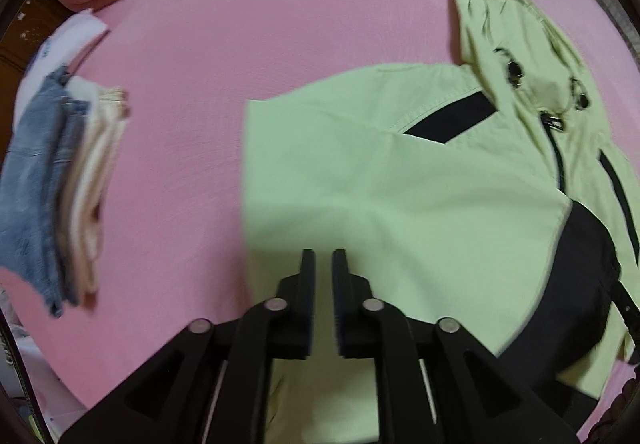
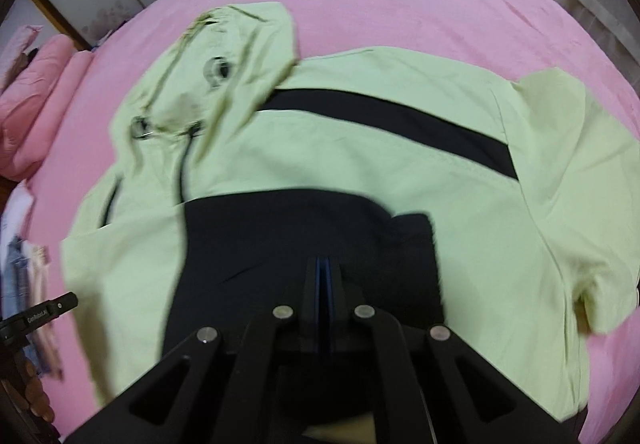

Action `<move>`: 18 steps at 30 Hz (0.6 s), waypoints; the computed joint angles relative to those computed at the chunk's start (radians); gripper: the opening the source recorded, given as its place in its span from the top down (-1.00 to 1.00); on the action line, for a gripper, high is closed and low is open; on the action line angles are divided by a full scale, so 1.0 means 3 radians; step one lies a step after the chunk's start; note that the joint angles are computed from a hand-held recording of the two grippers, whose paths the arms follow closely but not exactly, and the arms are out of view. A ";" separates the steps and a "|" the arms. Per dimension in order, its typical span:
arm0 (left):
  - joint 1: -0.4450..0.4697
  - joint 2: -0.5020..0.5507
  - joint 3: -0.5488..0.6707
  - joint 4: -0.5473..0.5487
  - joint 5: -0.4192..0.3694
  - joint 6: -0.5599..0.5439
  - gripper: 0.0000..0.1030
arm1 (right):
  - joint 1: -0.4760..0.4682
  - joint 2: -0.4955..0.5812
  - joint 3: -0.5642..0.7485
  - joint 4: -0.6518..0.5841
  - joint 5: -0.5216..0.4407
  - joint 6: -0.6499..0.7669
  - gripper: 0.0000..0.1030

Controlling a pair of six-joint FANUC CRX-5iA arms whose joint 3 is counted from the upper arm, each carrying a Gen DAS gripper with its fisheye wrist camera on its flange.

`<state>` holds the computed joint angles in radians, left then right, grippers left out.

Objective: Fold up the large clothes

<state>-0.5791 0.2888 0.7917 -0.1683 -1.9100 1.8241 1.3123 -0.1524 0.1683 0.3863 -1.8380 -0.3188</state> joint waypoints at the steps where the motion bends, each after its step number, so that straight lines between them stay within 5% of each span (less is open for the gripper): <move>1: -0.0042 0.0051 0.0098 -0.0001 -0.0005 0.0020 0.45 | 0.0052 0.0027 0.0100 -0.0002 0.0011 -0.0026 0.95; 4: -0.0043 -0.0150 0.0040 0.0087 -0.0104 -0.0020 -0.08 | 0.0250 0.0156 0.0380 0.0020 -0.0013 -0.0141 0.86; 9: -0.0137 -0.0497 -0.0069 -0.0035 -0.0362 -0.0091 -0.34 | 0.0608 0.0335 0.0732 0.0161 -0.0154 -0.0412 -0.22; 11: -0.0106 -0.0634 -0.0168 0.0065 -0.0390 -0.0054 -0.59 | 0.0752 0.0349 0.0786 0.0211 -0.0149 -0.0527 -0.24; 18: 0.0244 -0.1035 -0.0869 0.0843 -0.0442 -0.0078 -0.63 | 0.1121 0.0440 0.1110 0.0063 -0.0363 -0.1036 -0.46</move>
